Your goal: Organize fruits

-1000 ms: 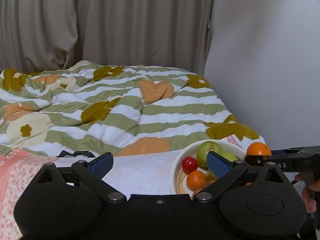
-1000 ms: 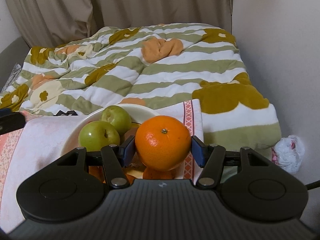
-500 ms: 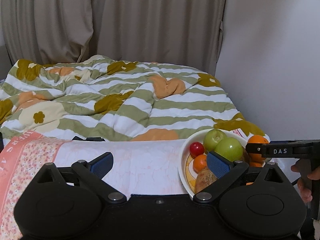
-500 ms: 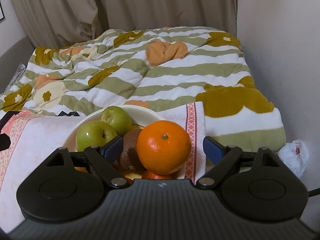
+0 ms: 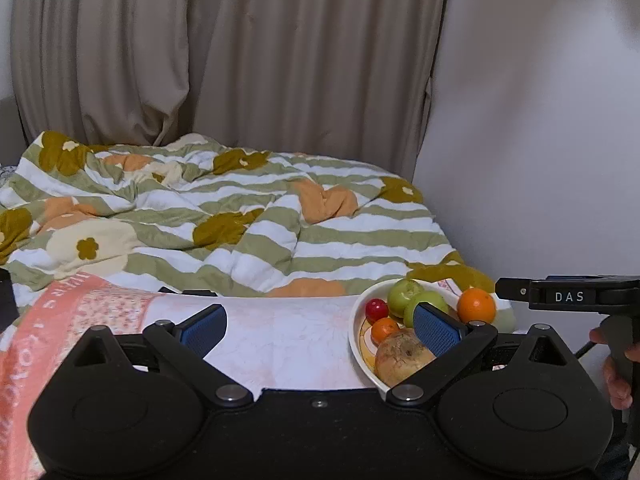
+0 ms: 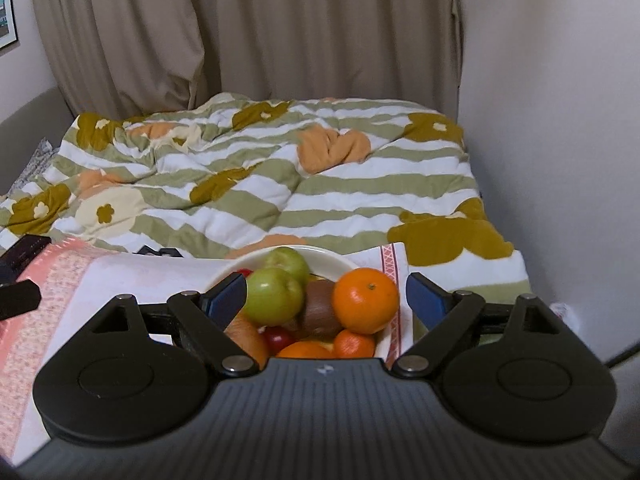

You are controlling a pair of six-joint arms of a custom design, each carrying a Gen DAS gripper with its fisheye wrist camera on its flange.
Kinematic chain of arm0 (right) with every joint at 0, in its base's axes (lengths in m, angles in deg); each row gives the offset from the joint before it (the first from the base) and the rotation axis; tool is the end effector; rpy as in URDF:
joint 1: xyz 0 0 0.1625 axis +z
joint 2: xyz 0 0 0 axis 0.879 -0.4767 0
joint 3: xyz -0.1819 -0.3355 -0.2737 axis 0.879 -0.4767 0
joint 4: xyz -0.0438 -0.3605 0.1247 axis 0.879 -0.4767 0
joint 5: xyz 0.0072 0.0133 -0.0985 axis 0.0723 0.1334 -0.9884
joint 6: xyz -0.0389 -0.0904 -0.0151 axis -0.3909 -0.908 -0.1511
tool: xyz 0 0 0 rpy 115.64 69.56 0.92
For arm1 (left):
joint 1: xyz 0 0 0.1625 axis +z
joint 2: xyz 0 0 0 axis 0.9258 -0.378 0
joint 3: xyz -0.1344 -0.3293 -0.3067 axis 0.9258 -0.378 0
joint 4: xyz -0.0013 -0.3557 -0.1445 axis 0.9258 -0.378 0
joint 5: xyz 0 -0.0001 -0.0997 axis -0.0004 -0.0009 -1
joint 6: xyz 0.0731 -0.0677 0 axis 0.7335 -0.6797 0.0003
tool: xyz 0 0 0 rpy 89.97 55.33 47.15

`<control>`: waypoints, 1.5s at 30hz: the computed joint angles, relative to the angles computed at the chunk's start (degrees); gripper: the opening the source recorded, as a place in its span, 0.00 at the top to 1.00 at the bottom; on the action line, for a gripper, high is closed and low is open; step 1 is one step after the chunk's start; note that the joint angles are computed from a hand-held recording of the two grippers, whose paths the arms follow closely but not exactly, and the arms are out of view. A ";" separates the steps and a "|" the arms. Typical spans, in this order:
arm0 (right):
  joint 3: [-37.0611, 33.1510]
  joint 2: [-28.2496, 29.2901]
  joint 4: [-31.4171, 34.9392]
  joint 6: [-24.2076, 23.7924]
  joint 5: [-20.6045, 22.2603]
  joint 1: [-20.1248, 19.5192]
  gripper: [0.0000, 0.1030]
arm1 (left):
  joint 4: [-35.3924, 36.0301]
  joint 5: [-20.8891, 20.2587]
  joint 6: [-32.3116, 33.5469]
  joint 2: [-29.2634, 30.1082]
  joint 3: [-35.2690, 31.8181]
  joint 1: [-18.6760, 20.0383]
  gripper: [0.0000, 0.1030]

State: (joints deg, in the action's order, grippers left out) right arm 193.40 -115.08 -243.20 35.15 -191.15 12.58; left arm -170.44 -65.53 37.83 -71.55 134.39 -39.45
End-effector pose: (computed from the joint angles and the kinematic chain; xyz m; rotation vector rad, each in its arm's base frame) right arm -0.0093 -0.4178 0.3712 0.1983 -2.1520 1.1174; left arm -0.3801 -0.4367 0.0066 0.8070 2.4232 -0.9790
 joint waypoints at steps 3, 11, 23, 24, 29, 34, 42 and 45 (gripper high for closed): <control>3.39 -0.80 -2.61 1.57 -3.99 4.44 0.00 | -0.06 0.35 -1.28 -2.89 3.36 -1.62 0.02; 11.03 1.07 -12.03 4.97 -14.14 14.89 0.00 | 3.78 2.65 -4.73 -9.56 10.86 -5.12 0.00; 16.99 11.36 -25.12 7.84 -26.40 24.84 0.00 | 9.10 5.87 -10.09 -15.53 17.64 -6.79 0.00; 17.12 11.69 -25.48 8.22 -26.84 25.15 0.00 | 8.67 6.25 -10.06 -15.70 18.03 -6.96 0.00; 17.34 12.18 -25.66 9.93 -29.07 26.39 0.00 | 7.64 7.12 -9.67 -16.81 19.54 -7.76 0.00; 17.49 12.69 -26.13 10.41 -30.14 27.13 0.00 | 7.05 7.46 -9.95 -17.35 20.57 -8.22 0.00; 17.75 12.78 -26.40 10.72 -30.25 27.31 0.00 | 6.44 8.43 -9.46 -17.23 21.19 -9.21 0.00; 17.74 12.75 -26.33 10.72 -30.33 27.31 0.00 | 6.48 8.45 -9.49 -17.19 21.19 -9.21 0.00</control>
